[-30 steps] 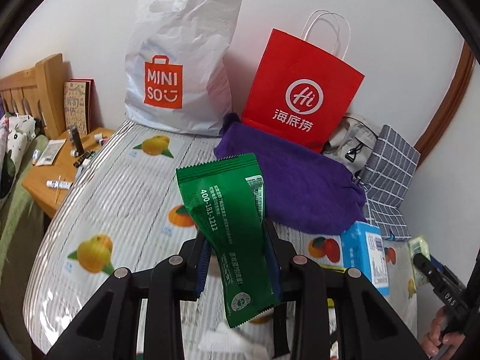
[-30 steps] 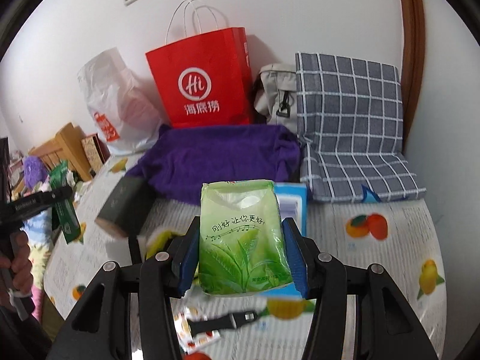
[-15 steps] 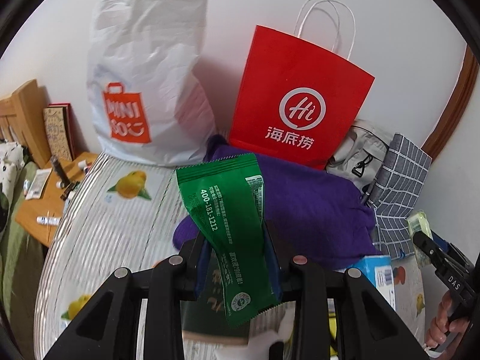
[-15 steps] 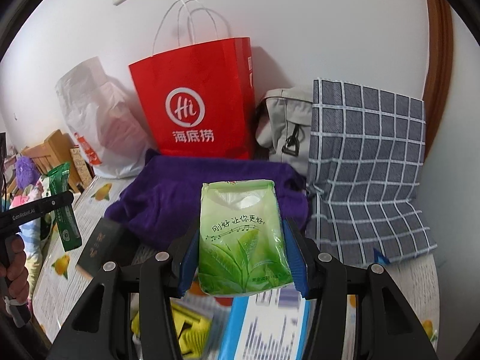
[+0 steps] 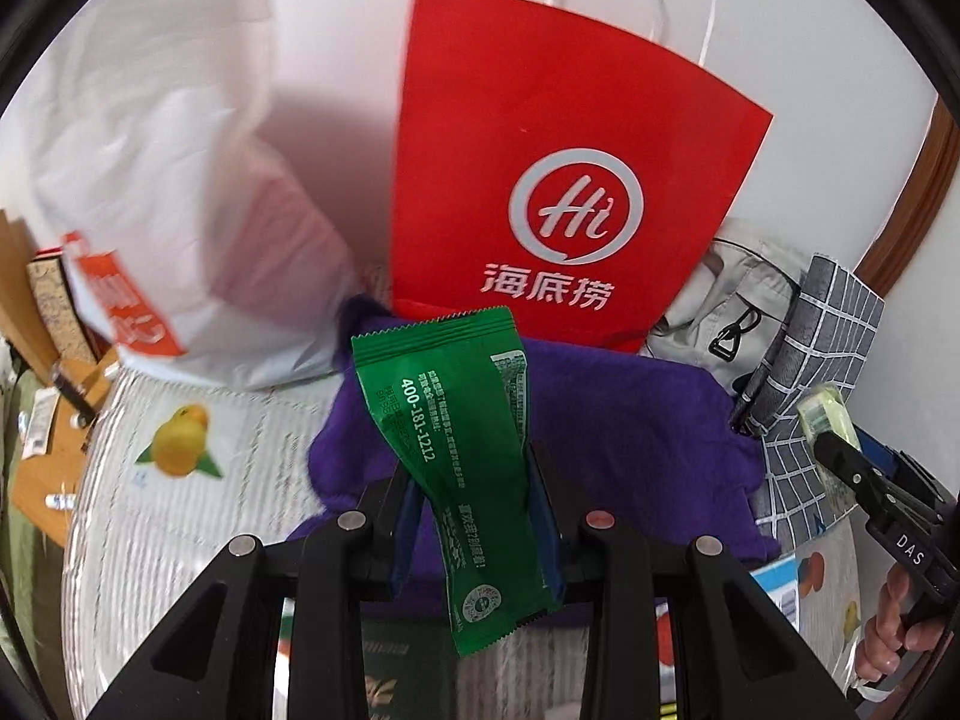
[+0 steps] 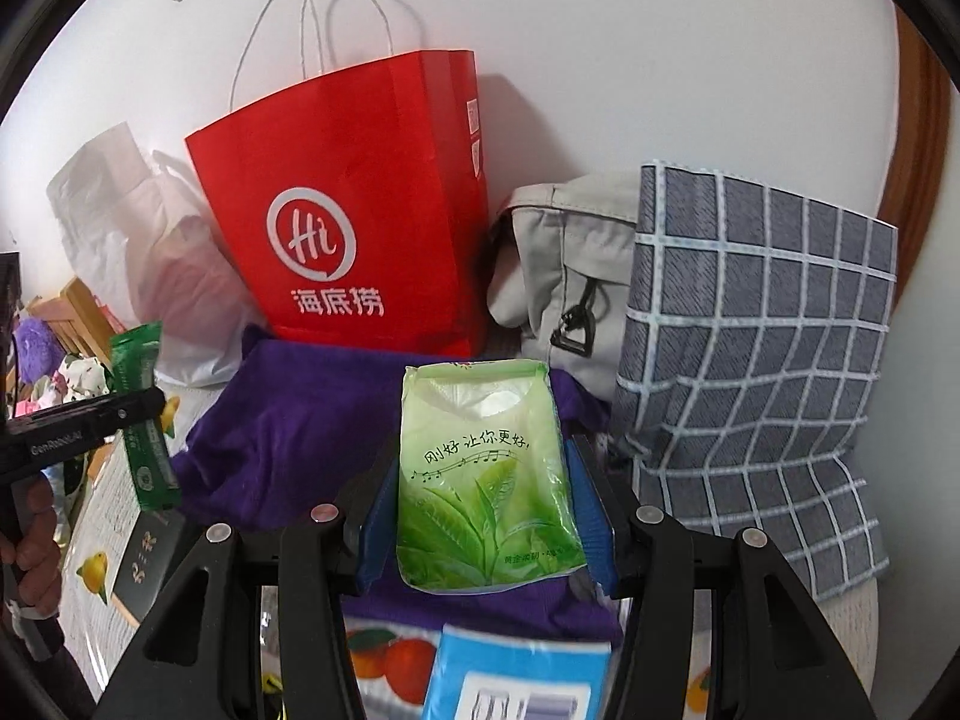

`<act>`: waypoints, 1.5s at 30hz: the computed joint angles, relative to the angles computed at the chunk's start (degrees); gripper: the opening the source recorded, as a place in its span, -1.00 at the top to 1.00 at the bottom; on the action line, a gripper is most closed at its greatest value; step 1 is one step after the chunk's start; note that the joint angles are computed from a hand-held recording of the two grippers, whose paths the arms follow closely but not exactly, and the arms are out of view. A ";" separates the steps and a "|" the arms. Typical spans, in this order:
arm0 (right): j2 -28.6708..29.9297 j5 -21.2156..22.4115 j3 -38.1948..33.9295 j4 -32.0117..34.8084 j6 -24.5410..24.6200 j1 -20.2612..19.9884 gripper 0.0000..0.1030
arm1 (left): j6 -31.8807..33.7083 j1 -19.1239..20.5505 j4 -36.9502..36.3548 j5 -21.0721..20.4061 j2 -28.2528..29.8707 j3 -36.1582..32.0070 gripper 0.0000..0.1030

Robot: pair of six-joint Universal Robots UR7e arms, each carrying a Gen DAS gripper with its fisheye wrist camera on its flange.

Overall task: Organize soft objects
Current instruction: 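Carry both packets with both tools over the purple towel, then open both tools to drop the packets onto the purple towel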

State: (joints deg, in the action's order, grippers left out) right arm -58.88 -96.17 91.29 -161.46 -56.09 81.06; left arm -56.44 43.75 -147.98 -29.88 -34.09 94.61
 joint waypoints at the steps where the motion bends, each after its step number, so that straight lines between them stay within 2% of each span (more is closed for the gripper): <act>1: 0.78 -0.05 -0.85 0.26 0.12 0.05 0.00 | 0.90 0.46 -0.27 -0.26 0.37 -0.62 0.40; 5: 3.84 -0.93 -3.96 2.43 0.60 -0.31 0.00 | 4.39 2.58 -1.37 -0.81 2.50 -3.40 0.40; 11: 8.60 -5.02 -9.14 6.70 1.11 -0.68 0.00 | 6.45 5.87 -2.86 -3.24 4.58 -5.78 0.40; 18: 11.84 -8.28 -11.33 7.69 0.65 -1.02 0.00 | 7.89 8.22 -2.58 -5.06 5.19 -7.26 0.40; 25: 13.15 -10.45 -11.73 7.75 0.52 -0.99 -0.01 | 8.99 9.99 -4.08 -8.11 5.68 -7.91 0.40; 38: 13.77 -11.37 -11.25 7.42 -0.53 -1.25 -0.04 | 10.93 10.66 -4.35 -9.95 7.23 -10.11 0.37; 41: 14.76 -11.22 -12.31 7.93 -1.11 -1.16 -0.16 | 10.65 10.61 -3.13 -10.04 7.31 -10.70 0.27; 42: 14.69 -10.73 -11.95 7.65 -1.45 -1.07 -0.20 | 10.52 10.58 -2.93 -10.00 7.30 -10.79 0.15; 43: 14.61 -10.45 -11.53 7.18 -1.82 -1.03 -0.34 | 10.08 10.52 -2.06 -9.85 7.26 -11.05 -0.08; 44: 14.55 -10.33 -11.36 6.92 -2.11 -0.91 -0.54 | 9.88 10.46 -1.33 -9.61 8.28 -12.46 -0.18; 45: 14.37 -10.00 -10.98 6.52 -2.56 -0.88 -0.61 | 9.95 10.18 -1.42 -8.90 8.34 -12.48 -0.22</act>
